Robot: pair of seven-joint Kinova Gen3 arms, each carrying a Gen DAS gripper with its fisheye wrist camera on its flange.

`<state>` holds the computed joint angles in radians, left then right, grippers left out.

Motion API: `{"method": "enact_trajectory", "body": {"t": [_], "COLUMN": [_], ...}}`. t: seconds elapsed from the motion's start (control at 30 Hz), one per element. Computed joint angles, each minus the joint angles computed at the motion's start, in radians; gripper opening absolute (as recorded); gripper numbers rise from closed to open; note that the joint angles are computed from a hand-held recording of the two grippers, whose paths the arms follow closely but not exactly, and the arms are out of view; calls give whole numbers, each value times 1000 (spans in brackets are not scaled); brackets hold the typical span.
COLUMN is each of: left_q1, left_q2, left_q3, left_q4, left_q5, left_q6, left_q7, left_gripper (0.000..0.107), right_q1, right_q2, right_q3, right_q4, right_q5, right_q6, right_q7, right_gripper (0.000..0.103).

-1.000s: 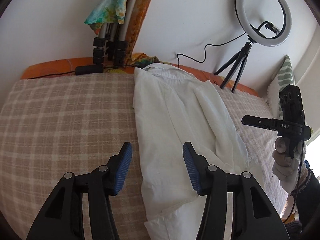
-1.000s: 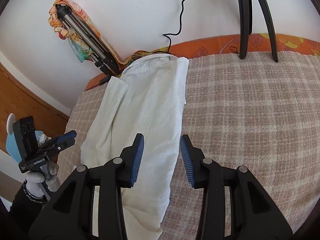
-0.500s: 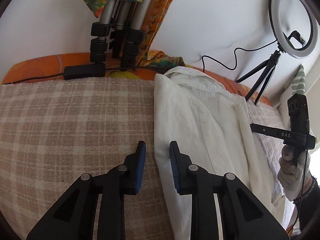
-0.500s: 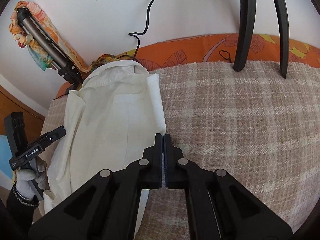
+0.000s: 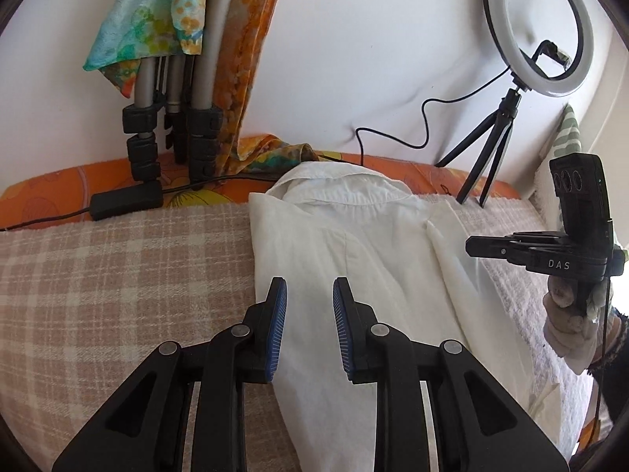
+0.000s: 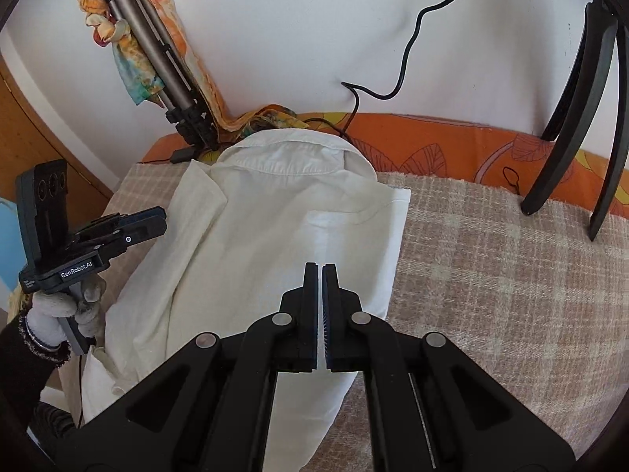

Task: Fold small clothes

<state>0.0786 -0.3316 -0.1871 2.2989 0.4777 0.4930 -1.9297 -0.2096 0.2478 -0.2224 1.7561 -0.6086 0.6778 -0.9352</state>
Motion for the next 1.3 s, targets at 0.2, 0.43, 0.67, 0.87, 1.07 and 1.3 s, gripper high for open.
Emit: {"method": "enact_trajectory", "body": {"t": [0.2, 0.43, 0.67, 0.87, 1.07, 1.3], "left_q1": [-83, 86, 61, -13, -106, -172], "left_q2": [58, 46, 135, 126, 23, -133], "left_q3": [-11, -335, -288, -228, -190, -115], "left_q4": [-4, -22, -60, -33, -32, -60], "left_q5": [50, 335, 384, 427, 409, 280], "left_q6": [-32, 101, 127, 94, 168, 242], "left_q7": [-52, -302, -349, -393, -407, -260], "left_gripper": [23, 52, 37, 2, 1, 1], "right_q1": [-91, 157, 79, 74, 136, 118], "right_q2": [29, 60, 105, 96, 5, -152], "right_q3": [99, -70, -25, -39, -52, 32], "right_q4": [-14, -15, -55, -58, -11, 49], "right_q5": [122, -138, -125, -104, -232, -297], "right_q6": [-91, -33, -13, -21, 15, 105], "right_q7": [-162, 48, 17, -3, 123, 179], "right_gripper": [6, 61, 48, 5, 4, 3]}}
